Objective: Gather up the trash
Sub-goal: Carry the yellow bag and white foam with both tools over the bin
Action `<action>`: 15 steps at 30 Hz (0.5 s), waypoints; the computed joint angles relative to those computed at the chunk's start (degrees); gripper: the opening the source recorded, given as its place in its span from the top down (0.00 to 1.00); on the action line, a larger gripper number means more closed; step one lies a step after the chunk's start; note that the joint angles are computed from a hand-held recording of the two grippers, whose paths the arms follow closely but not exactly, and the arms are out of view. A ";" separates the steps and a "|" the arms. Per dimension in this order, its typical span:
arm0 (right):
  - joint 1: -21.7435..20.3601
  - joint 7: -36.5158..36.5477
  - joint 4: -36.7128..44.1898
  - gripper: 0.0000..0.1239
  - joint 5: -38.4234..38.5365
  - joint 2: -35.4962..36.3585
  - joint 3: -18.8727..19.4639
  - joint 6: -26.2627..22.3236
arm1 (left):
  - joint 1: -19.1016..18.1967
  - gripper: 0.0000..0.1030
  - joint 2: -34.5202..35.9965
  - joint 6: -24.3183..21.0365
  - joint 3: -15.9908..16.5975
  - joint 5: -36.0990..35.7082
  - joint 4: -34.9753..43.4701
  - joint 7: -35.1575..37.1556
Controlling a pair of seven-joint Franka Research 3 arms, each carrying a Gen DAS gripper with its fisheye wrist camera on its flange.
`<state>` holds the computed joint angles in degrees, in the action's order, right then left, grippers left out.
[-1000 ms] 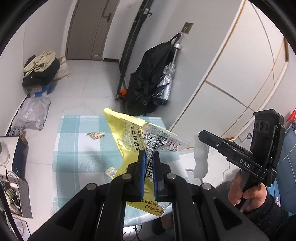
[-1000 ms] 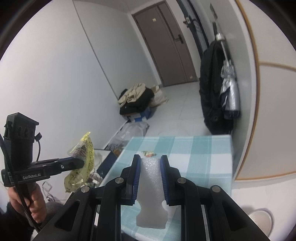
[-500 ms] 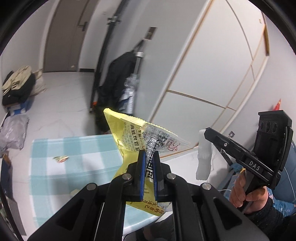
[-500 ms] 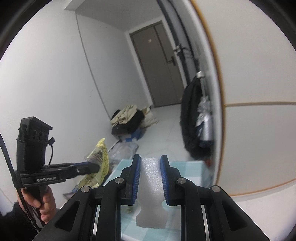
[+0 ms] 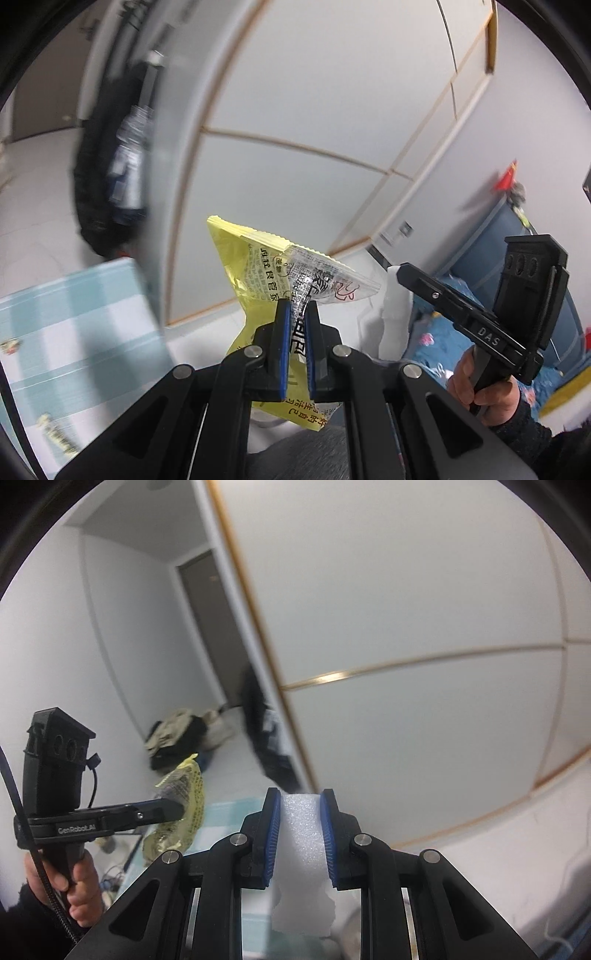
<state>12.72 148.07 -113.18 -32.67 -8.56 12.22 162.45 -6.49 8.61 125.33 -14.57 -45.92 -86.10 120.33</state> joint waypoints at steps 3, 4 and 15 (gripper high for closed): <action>-0.78 -0.60 -4.43 0.83 2.79 -2.20 -1.15 -0.53 | -0.97 0.97 4.12 -3.09 -1.14 1.24 3.80 -1.55; -1.22 -0.65 -6.07 0.83 3.82 -2.92 -1.43 -0.30 | -1.21 0.97 5.59 -3.82 -1.55 1.65 5.02 -2.65; -1.43 -10.51 -16.40 0.83 24.55 1.62 -6.03 7.29 | -2.24 0.97 15.40 -11.15 -4.71 8.36 11.96 -9.02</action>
<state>11.29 137.56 -129.58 -8.12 -6.94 6.18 169.74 -8.73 24.01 114.18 -19.27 -37.55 -74.14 111.31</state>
